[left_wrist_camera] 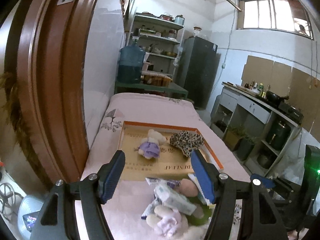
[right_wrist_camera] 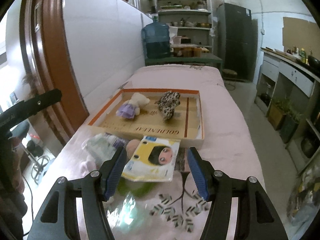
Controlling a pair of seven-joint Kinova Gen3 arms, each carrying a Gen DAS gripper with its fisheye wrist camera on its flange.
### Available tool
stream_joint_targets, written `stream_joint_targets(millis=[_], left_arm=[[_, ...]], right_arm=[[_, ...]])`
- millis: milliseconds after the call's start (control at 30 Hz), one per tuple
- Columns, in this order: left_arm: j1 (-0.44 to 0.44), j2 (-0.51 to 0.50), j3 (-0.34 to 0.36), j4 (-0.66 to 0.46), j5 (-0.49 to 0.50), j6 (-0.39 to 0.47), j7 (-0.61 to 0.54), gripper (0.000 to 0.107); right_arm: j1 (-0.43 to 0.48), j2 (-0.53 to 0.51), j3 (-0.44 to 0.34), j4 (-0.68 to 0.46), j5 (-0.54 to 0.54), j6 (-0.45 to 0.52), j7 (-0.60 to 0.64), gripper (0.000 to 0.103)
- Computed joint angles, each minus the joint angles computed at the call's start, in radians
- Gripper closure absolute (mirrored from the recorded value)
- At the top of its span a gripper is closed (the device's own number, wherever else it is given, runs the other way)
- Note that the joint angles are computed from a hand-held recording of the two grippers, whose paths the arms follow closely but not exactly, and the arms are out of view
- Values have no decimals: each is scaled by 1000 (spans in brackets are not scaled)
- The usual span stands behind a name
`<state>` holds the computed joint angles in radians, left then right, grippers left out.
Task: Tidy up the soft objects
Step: 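Withdraw both open grippers from the box back over the pile, then grasp the pink-bowed white plush with the left gripper while the right grasps the bagged mint-green item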
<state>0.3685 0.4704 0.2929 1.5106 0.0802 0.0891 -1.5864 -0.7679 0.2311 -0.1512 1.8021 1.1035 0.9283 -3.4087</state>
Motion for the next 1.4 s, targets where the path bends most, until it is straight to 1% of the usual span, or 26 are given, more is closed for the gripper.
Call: stream_joint_targets(millis=[67, 167, 267, 333, 433, 467, 500, 633, 767, 1000, 1067, 1133, 1167, 1267, 1400], left_arm=[[10, -6, -16, 14, 0, -1, 7, 39], [8, -11, -15, 30, 5, 12, 15, 39], [30, -11, -41, 43, 11, 21, 38, 39], [24, -5, -32, 54, 13, 21, 42, 39], [31, 1, -38, 70, 14, 16, 52, 40], [25, 4, -29, 79, 13, 7, 51, 40], [18, 5, -19, 90, 13, -4, 51, 41], [20, 7, -20, 113, 6, -21, 57, 41], [23, 15, -23, 112, 1, -7, 64, 41], [30, 22, -31, 116, 1, 7, 74, 41], [14, 28, -11, 116, 2, 11, 69, 41], [-26, 40, 40, 117, 9, 16, 56, 41], [-35, 47, 52, 112, 14, 29, 52, 41], [-8, 58, 21, 93, 19, 61, 53, 41], [3, 61, 12, 96, 27, 62, 46, 41]], right_arm=[[-14, 4, -6, 4, 4, 10, -17, 38], [-32, 13, -10, 8, 12, 26, -38, 38], [-51, 26, -14, 16, 23, 35, -64, 38], [-63, 36, -17, 18, 24, 41, -67, 38], [-80, 49, -20, 22, 19, 49, -66, 38], [-84, 53, -20, 25, 17, 47, -69, 38], [-87, 56, -19, 26, 13, 44, -69, 38], [-99, 67, -19, 40, -5, 24, -79, 38], [-98, 70, -11, 48, -33, -1, -77, 38], [-90, 66, 0, 62, -43, -35, -82, 38], [-87, 68, 0, 60, -47, -44, -72, 38], [-85, 70, 2, 57, -53, -54, -62, 38], [-84, 72, 4, 57, -55, -59, -59, 38], [-81, 72, 8, 61, -64, -77, -56, 38], [-75, 74, 15, 67, -76, -101, -51, 38]])
